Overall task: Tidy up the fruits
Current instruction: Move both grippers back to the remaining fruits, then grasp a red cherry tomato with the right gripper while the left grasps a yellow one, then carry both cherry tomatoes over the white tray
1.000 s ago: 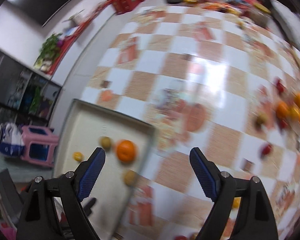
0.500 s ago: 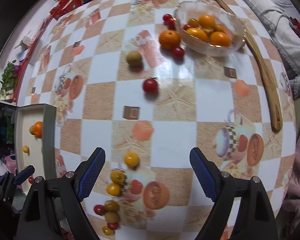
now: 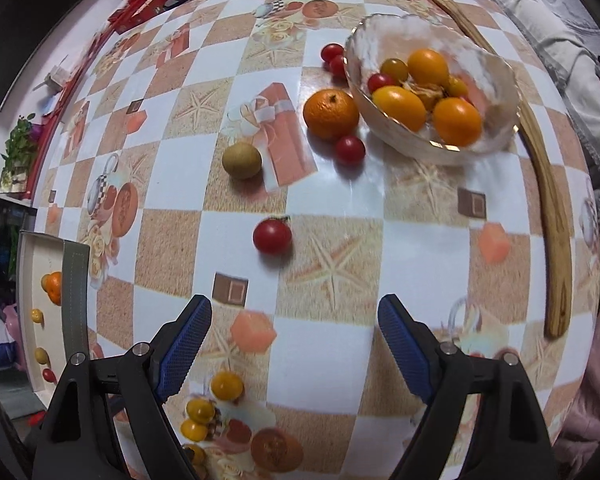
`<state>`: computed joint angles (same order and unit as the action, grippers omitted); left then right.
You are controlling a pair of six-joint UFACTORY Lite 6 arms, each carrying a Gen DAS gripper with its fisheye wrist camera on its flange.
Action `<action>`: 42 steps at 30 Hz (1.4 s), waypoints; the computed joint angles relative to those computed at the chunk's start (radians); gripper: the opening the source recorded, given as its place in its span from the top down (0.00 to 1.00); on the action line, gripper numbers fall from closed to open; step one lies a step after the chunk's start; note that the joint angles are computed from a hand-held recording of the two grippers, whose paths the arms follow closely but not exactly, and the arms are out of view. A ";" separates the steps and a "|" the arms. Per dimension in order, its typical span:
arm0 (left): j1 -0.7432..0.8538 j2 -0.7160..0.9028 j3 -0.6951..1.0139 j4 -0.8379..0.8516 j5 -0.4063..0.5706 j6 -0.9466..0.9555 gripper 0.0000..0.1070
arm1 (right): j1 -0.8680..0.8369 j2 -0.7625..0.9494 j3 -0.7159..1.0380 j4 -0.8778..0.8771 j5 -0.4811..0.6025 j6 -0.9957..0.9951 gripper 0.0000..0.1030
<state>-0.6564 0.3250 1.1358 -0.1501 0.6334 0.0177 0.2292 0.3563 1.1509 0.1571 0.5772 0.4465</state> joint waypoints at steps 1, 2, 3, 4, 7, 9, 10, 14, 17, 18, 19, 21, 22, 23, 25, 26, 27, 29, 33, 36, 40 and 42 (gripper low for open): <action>-0.004 0.007 0.003 0.004 -0.004 -0.012 0.30 | -0.004 0.016 0.013 0.005 -0.002 -0.014 0.19; -0.009 0.012 0.003 0.011 -0.009 -0.028 0.30 | -0.008 0.040 0.035 0.012 -0.002 -0.033 0.21; -0.013 0.019 0.004 0.019 -0.013 -0.043 0.30 | -0.010 0.055 0.048 0.013 -0.003 -0.043 0.21; -0.017 0.026 0.005 0.029 -0.016 -0.059 0.30 | -0.011 0.074 0.065 0.010 -0.004 -0.050 0.21; -0.018 0.043 0.003 0.017 -0.026 -0.061 0.30 | -0.012 0.133 0.113 0.006 -0.009 -0.068 0.22; -0.031 0.060 0.018 0.030 -0.027 -0.075 0.30 | -0.012 0.159 0.133 0.010 -0.013 -0.077 0.24; -0.041 0.065 0.023 0.043 -0.028 -0.088 0.30 | -0.008 0.171 0.143 -0.004 -0.015 -0.063 0.24; -0.069 0.074 0.025 0.076 -0.033 -0.134 0.30 | 0.023 0.201 0.186 -0.069 -0.013 -0.020 0.30; -0.104 0.128 0.083 0.104 -0.030 -0.196 0.36 | 0.043 0.222 0.216 -0.138 0.000 0.037 0.36; -0.107 0.118 0.074 0.122 -0.028 -0.209 0.37 | 0.047 0.225 0.221 -0.162 0.002 0.061 0.42; -0.111 0.122 0.081 0.129 -0.025 -0.217 0.38 | 0.048 0.228 0.225 -0.176 0.002 0.073 0.45; -0.126 0.133 0.092 0.156 -0.026 -0.250 0.43 | 0.049 0.228 0.229 -0.204 0.002 0.094 0.67; -0.127 0.133 0.090 0.170 -0.031 -0.254 0.49 | 0.046 0.225 0.227 -0.195 -0.004 0.085 0.74; -0.130 0.132 0.092 0.155 -0.033 -0.238 0.56 | 0.037 0.221 0.221 -0.172 -0.010 0.065 0.77; -0.132 0.130 0.097 0.100 -0.036 -0.174 0.74 | 0.020 0.202 0.194 -0.124 -0.030 0.031 0.77; -0.136 0.135 0.106 0.065 -0.030 -0.135 0.80 | 0.003 0.176 0.159 -0.068 -0.050 -0.011 0.77; -0.140 0.135 0.107 0.071 -0.031 -0.139 0.80 | -0.010 0.155 0.133 -0.021 -0.063 -0.047 0.77; -0.119 0.132 0.100 0.015 -0.035 -0.087 0.80 | -0.036 0.096 0.065 0.046 -0.081 -0.103 0.77; -0.038 0.121 0.097 -0.113 -0.001 0.041 0.80 | -0.055 -0.013 -0.046 0.117 -0.091 -0.167 0.77; 0.017 0.100 0.094 -0.162 0.024 0.098 0.80 | -0.062 -0.101 -0.130 0.146 -0.087 -0.187 0.77; 0.088 0.063 0.092 -0.199 0.060 0.169 0.80 | -0.048 -0.172 -0.189 0.158 -0.069 -0.166 0.77; 0.116 0.033 0.085 -0.197 0.077 0.189 0.80 | -0.029 -0.197 -0.203 0.155 -0.060 -0.145 0.77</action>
<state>-0.5405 0.3583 1.2206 -0.3475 0.7100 0.2065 0.2005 0.1589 0.9478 0.3117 0.5170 0.3014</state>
